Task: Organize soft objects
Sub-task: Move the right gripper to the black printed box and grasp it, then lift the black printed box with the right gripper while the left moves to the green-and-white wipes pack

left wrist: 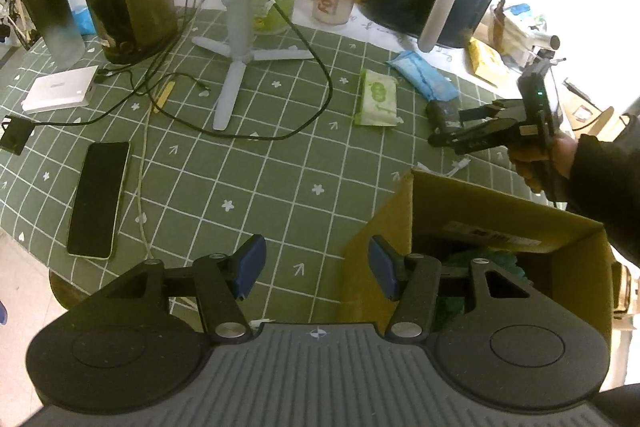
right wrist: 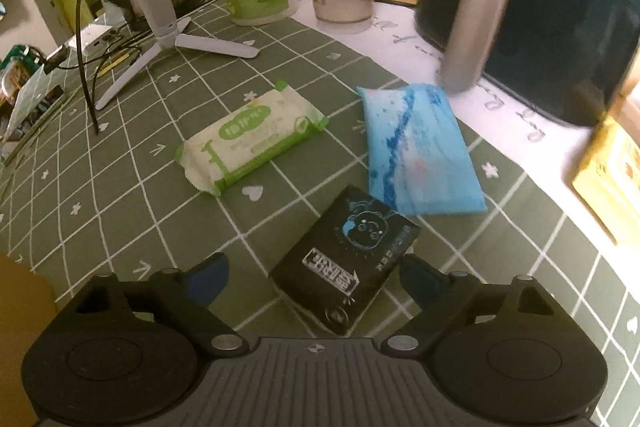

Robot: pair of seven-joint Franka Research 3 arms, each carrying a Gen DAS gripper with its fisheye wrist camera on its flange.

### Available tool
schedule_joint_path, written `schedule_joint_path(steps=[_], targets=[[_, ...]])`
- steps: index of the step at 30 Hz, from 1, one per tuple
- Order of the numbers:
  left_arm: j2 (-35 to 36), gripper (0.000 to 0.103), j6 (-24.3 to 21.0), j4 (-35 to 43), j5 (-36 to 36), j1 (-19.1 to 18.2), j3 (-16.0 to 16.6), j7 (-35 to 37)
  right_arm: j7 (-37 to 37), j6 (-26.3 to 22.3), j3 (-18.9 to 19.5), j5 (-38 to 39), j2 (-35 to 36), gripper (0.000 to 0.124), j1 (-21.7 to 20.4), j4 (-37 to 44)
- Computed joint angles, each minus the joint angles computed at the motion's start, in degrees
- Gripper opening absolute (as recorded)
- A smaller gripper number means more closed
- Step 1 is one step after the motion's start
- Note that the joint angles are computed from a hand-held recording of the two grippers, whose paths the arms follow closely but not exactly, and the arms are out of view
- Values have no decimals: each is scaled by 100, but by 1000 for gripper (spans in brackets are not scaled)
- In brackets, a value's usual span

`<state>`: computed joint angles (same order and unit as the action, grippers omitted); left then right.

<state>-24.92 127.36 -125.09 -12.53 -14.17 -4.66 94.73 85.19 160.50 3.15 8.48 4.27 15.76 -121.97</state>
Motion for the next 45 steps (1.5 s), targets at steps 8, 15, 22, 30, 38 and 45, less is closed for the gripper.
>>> schedule_joint_path(steps=[8, 15, 22, 30, 38, 45], targets=[[2, 56, -2, 14, 25, 24, 3, -9, 790, 6, -186, -838, 254, 73, 169, 224], [3, 56, 14, 16, -13, 21, 20, 45, 1647, -279, -270, -1581, 177, 67, 164, 247], [97, 56, 54, 97, -74, 19, 36, 120, 1930, -643, -207, -1693, 40, 57, 48, 233], [266, 56, 195, 263, -176, 5, 25, 354, 2181, -1031, -171, -1907, 11, 52, 12, 375], [430, 56, 298, 427, -323, -24, 23, 668, 2093, -1047, -85, -1628, -470, 52, -130, 73], [653, 56, 440, 656, -533, -57, 9, 1071, 2286, -1115, 25, -1451, -973, 52, -289, -250]])
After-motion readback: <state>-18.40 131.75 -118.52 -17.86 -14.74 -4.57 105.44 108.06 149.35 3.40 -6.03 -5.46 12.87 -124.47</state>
